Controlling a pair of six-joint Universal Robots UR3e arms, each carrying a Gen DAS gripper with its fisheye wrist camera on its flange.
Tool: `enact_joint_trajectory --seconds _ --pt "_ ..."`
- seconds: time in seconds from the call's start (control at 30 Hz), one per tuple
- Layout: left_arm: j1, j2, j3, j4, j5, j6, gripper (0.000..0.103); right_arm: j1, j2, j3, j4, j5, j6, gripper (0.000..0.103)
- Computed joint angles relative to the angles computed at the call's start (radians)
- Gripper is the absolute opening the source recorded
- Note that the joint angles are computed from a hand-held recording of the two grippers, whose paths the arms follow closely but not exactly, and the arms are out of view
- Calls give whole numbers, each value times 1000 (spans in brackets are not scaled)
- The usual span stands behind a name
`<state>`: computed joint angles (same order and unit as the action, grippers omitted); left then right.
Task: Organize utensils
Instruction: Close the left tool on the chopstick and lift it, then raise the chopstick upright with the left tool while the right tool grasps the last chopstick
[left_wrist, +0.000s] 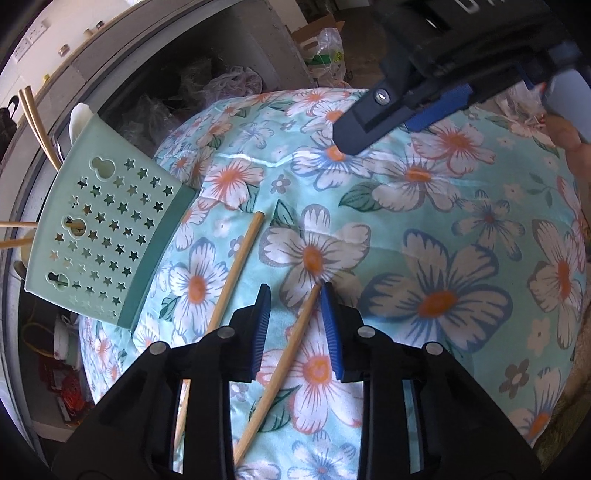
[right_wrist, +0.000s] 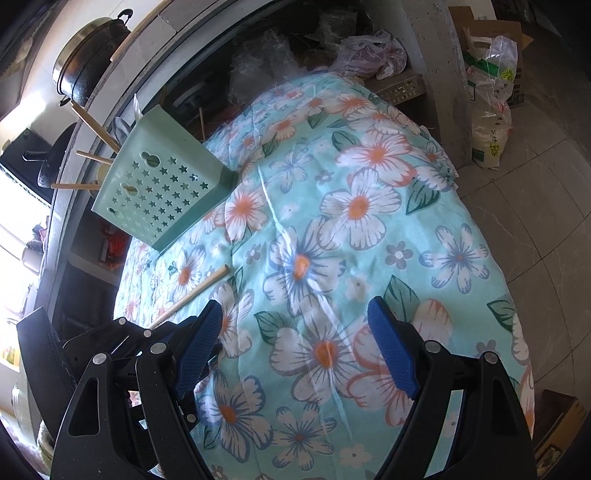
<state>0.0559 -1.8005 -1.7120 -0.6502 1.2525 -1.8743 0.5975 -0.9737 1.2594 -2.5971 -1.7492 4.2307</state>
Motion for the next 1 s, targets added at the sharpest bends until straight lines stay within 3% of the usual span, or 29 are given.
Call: enact_joint_trajectory --seconds 0.33,0.47,0.77,1.0 --pt "39 45 -23 -68 28 40 26 3 14 -23 11 9 -4 79" --pt "50 38 4 -127 9 28 15 7 22 -42 22 8 -4 79" --pt "102 114 -67 -79 -50 23 11 20 23 -65 39 -10 1 79" --pt "191 160 -32 -55 -130 -64 7 18 55 -124 37 17 1 77"
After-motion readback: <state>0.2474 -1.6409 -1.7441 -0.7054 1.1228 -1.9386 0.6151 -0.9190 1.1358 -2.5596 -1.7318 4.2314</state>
